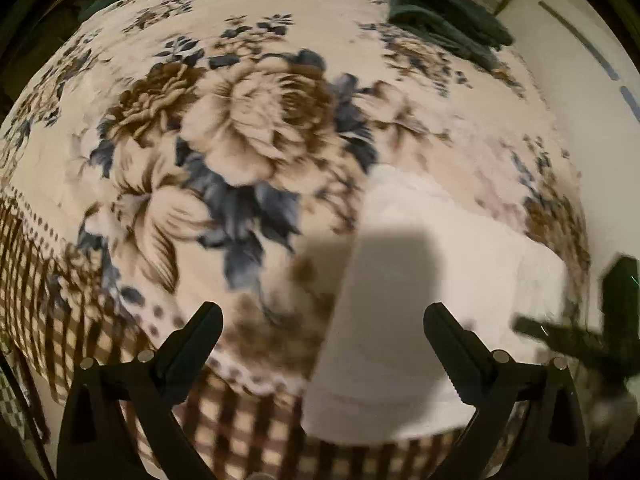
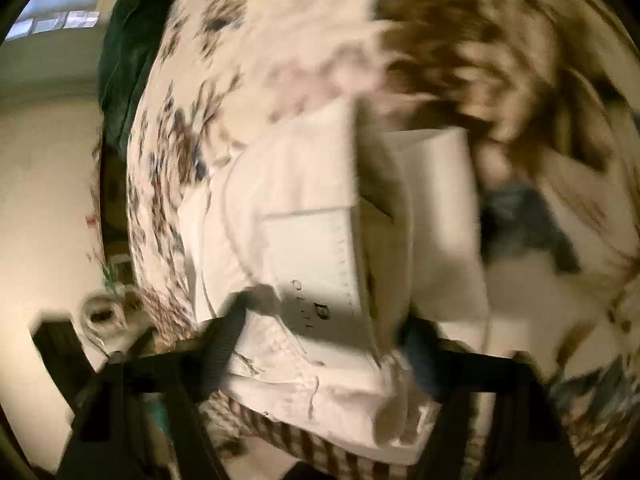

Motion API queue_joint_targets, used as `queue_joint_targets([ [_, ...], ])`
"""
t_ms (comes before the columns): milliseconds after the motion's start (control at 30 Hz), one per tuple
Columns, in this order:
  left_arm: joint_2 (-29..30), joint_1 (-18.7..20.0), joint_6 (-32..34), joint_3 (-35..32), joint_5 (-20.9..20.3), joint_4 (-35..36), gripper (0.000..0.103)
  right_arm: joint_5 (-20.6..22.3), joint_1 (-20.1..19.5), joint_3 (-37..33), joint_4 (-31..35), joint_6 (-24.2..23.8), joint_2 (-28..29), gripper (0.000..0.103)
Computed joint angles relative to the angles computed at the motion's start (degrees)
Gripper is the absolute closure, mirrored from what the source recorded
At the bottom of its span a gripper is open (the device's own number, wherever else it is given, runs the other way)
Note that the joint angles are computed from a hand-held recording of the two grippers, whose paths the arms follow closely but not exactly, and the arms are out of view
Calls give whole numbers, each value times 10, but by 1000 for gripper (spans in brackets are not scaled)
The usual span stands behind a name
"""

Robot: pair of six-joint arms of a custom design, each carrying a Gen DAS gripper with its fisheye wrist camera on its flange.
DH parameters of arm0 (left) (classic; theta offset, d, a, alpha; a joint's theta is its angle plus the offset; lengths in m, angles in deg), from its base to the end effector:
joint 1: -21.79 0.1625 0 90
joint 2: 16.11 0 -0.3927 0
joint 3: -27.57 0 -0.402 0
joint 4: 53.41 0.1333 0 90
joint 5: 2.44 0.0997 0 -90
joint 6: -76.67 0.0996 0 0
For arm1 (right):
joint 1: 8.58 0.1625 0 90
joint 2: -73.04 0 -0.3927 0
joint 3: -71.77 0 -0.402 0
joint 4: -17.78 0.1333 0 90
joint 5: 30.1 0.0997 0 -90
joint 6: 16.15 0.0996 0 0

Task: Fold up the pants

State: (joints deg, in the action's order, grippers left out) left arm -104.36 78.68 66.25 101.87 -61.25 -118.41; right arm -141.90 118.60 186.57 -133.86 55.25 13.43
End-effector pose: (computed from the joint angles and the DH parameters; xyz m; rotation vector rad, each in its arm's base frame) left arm -0.1093 -0.5061 0.5492 0.5729 2.5030 -0.0351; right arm 0.4016 -0.3701 0.0905 -0.9010 -2.8178 0.5598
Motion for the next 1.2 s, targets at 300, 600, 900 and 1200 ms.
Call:
queue_joint_targets([
  [300,74,41,-21,-49,-97,-26,1,-75,96,16,225,215,-116,87],
  [600,193,56,-17,-85,-249,2,1,-55,52,122,169,225,-162,86],
  [900,237,78,30,-98,-227,-15,81,-116,98,81,244,229,-176,90],
  [1200,228,102,-40,-152,-259,0,66,-25,47,105,221,189,-189,78],
])
